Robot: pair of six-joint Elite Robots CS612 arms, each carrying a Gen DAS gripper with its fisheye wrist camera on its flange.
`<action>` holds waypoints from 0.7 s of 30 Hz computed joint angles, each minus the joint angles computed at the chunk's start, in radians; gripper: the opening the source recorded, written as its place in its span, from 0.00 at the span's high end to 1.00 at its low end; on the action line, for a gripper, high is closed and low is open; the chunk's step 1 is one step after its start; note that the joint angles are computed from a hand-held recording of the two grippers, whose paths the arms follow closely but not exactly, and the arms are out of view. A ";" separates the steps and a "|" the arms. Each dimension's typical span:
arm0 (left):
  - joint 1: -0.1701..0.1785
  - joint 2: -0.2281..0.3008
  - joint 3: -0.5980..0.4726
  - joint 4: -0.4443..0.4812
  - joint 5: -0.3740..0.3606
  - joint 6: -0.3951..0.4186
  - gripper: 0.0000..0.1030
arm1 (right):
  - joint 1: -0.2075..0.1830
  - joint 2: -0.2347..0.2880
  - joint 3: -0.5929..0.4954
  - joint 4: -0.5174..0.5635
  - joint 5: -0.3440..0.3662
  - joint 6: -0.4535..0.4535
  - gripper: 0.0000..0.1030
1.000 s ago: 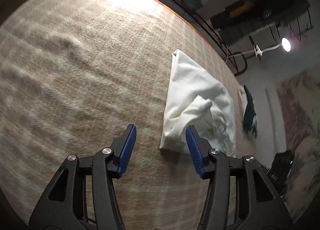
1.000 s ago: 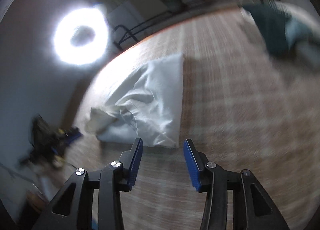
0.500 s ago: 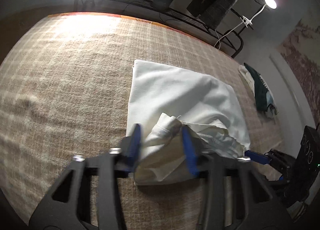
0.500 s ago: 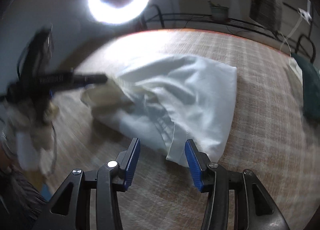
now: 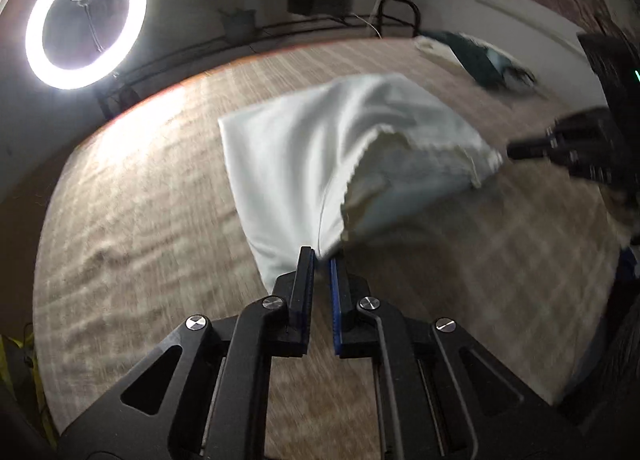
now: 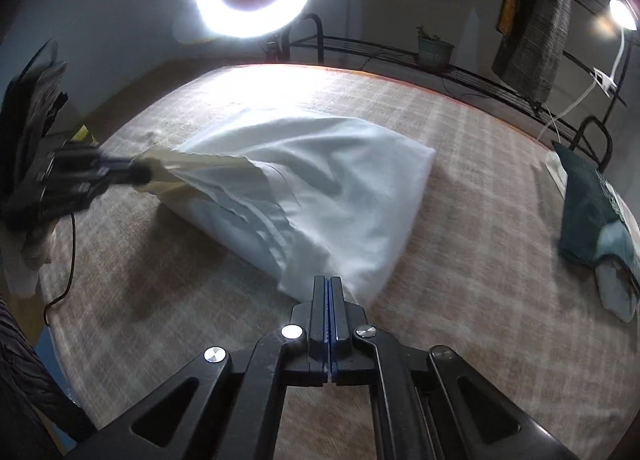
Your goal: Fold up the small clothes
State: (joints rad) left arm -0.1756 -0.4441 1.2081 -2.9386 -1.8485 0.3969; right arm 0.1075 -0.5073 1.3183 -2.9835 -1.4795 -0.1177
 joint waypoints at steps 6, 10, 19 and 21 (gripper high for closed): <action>0.036 0.001 -0.024 0.059 -0.071 -0.201 0.57 | -0.052 -0.006 0.026 -0.003 0.167 0.231 0.50; 0.078 0.064 -0.161 0.183 -0.183 -0.520 0.51 | -0.100 0.030 0.003 -0.043 0.373 0.500 0.50; 0.074 0.116 -0.250 0.316 -0.244 -0.603 0.77 | -0.109 0.083 -0.048 -0.019 0.496 0.653 0.72; 0.067 0.112 -0.247 0.324 -0.218 -0.584 0.97 | -0.112 0.086 -0.050 -0.022 0.510 0.681 0.87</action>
